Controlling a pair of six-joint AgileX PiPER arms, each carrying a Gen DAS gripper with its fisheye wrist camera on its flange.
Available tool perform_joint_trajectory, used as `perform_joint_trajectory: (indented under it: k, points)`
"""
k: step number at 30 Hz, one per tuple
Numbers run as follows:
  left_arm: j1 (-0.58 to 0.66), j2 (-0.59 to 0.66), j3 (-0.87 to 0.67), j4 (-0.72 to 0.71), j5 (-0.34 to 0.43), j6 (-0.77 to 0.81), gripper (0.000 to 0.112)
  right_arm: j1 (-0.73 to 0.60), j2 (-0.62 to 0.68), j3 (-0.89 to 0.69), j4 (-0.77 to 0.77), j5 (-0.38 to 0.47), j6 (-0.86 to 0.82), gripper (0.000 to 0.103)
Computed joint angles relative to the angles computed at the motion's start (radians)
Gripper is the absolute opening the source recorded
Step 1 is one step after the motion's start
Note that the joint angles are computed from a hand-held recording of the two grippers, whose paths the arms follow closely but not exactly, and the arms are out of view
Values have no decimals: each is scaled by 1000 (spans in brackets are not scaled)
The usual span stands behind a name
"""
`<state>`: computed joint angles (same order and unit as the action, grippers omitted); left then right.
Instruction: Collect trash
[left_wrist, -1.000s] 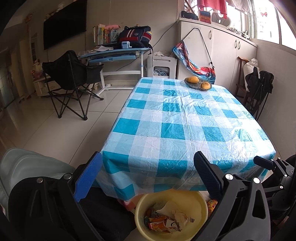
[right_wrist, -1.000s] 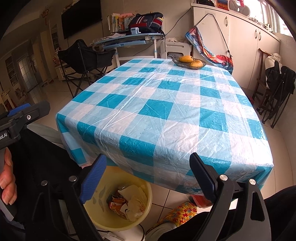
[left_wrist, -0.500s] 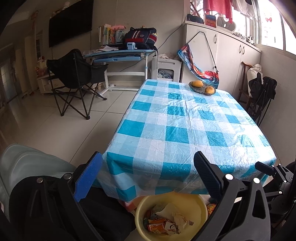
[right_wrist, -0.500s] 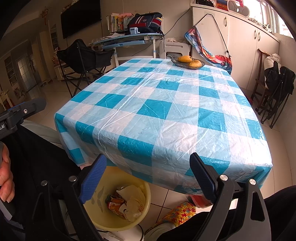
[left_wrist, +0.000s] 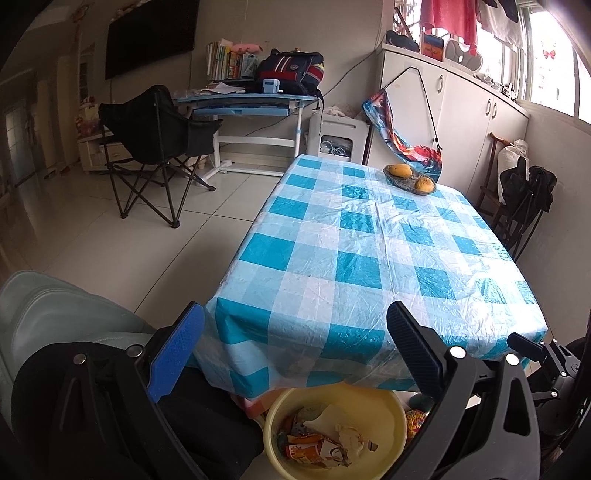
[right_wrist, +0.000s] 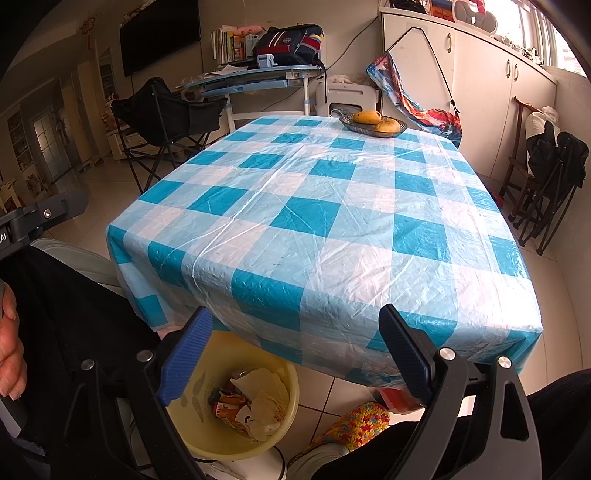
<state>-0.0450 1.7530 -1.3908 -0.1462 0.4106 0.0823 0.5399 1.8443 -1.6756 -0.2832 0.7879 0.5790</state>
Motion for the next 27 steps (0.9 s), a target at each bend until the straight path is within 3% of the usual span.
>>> perform_joint_trajectory:
  k: [16, 27]
  points:
    - [26, 16, -14, -49, 21, -1, 96, -69, -15, 3, 52, -15, -20, 88]
    - [-3, 38, -36, 62, 44, -86, 96, -142, 104, -226, 107, 81, -164, 90]
